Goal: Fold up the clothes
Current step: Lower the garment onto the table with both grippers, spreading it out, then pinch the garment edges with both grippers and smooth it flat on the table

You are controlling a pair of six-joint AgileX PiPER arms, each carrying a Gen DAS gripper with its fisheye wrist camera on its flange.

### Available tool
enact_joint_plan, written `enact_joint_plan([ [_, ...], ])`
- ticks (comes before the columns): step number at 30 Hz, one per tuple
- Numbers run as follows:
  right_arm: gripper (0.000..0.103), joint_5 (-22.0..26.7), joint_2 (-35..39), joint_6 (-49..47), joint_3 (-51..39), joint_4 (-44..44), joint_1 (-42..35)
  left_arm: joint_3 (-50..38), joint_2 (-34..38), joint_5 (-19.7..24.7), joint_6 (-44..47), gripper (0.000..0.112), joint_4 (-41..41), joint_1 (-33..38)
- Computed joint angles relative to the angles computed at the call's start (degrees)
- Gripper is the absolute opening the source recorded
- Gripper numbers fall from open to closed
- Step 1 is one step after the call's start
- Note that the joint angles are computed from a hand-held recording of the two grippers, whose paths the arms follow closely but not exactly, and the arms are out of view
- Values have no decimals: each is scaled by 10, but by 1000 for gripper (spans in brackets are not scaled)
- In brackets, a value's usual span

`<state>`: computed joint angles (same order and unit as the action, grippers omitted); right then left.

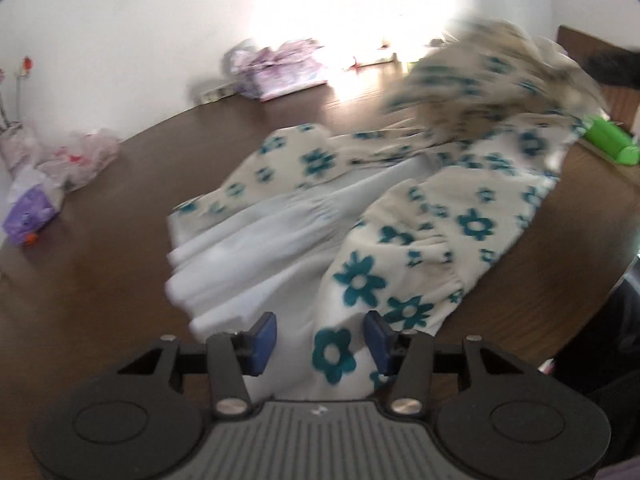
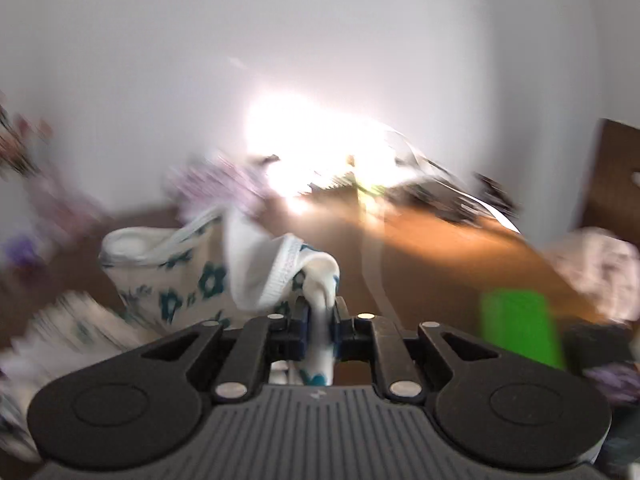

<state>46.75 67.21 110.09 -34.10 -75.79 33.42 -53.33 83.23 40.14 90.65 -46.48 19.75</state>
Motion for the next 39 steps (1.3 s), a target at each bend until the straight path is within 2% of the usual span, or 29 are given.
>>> enact_joint_plan([
  [1,16,23,-8,-15,7,20,13,-7,5,-7,-4,48,7,5],
  [3,32,78,-26,-21,19,18,50,-27,20,-7,-21,48,20,21],
  [4,36,111,-27,-26,12,10,67,-39,25,-5,-35,48,27,28],
  [5,39,132,-29,-35,5,-1,76,-52,29,-1,-53,48,34,35],
  [6,41,130,-25,-52,-11,-14,75,-62,29,3,-62,48,28,45],
  [7,42,106,-26,-78,-24,-29,62,-73,28,13,-69,46,8,58],
  [8,49,58,-28,-126,-38,-30,40,-90,30,37,-74,44,-20,73],
  [9,63,0,-19,-183,-56,-14,17,-108,35,70,-76,45,-53,86],
  [11,68,-114,20,-297,-91,23,-21,-120,41,102,-66,46,-116,81],
  [12,68,-164,50,-355,-111,45,-35,-118,44,102,-65,47,-130,61],
  [13,66,-192,89,-392,-135,59,-47,-115,48,93,-66,47,-134,33],
  [14,49,-196,132,-406,-166,63,-52,-109,54,75,-69,47,-130,1],
  [15,19,-190,174,-429,-201,79,-53,-102,61,55,-76,47,-120,-29],
  [16,9,-195,207,-465,-226,105,-71,-96,69,39,-85,47,-107,-55],
  [17,6,-194,225,-477,-243,114,-87,-92,78,23,-96,47,-94,-80],
  [19,7,-147,262,-434,-274,94,-128,-76,91,-7,-90,47,-92,-104],
  [20,12,-127,277,-388,-283,81,-153,-61,89,-19,-69,47,-105,-103],
  [21,35,-106,292,-349,-295,74,-178,-47,87,-30,-46,47,-119,-103],
  [23,60,-79,289,-283,-282,41,-191,-18,84,-52,2,48,-152,-101],
  [25,61,-60,266,-226,-248,-4,-186,-13,86,-39,18,50,-161,-86],
  [27,68,-69,219,-188,-195,-49,-161,-26,96,-14,14,52,-154,-70],
  [29,68,-93,183,-192,-164,-67,-133,-69,109,27,-42,52,-110,-57],
  [32,68,-211,154,-332,-164,34,-141,-162,139,70,-111,56,-86,-48],
  [34,67,-280,167,-446,-179,148,-162,-222,169,44,-117,73,-62,-74],
  [35,63,-298,183,-494,-188,200,-170,-253,187,27,-116,73,-46,-90],
  [37,56,-288,216,-522,-210,242,-176,-321,228,1,-133,73,-3,-122],
  [38,53,-277,231,-502,-219,233,-177,-360,256,-2,-165,72,26,-138],
  [39,53,-261,241,-458,-223,205,-181,-405,285,17,-201,70,55,-149],
])
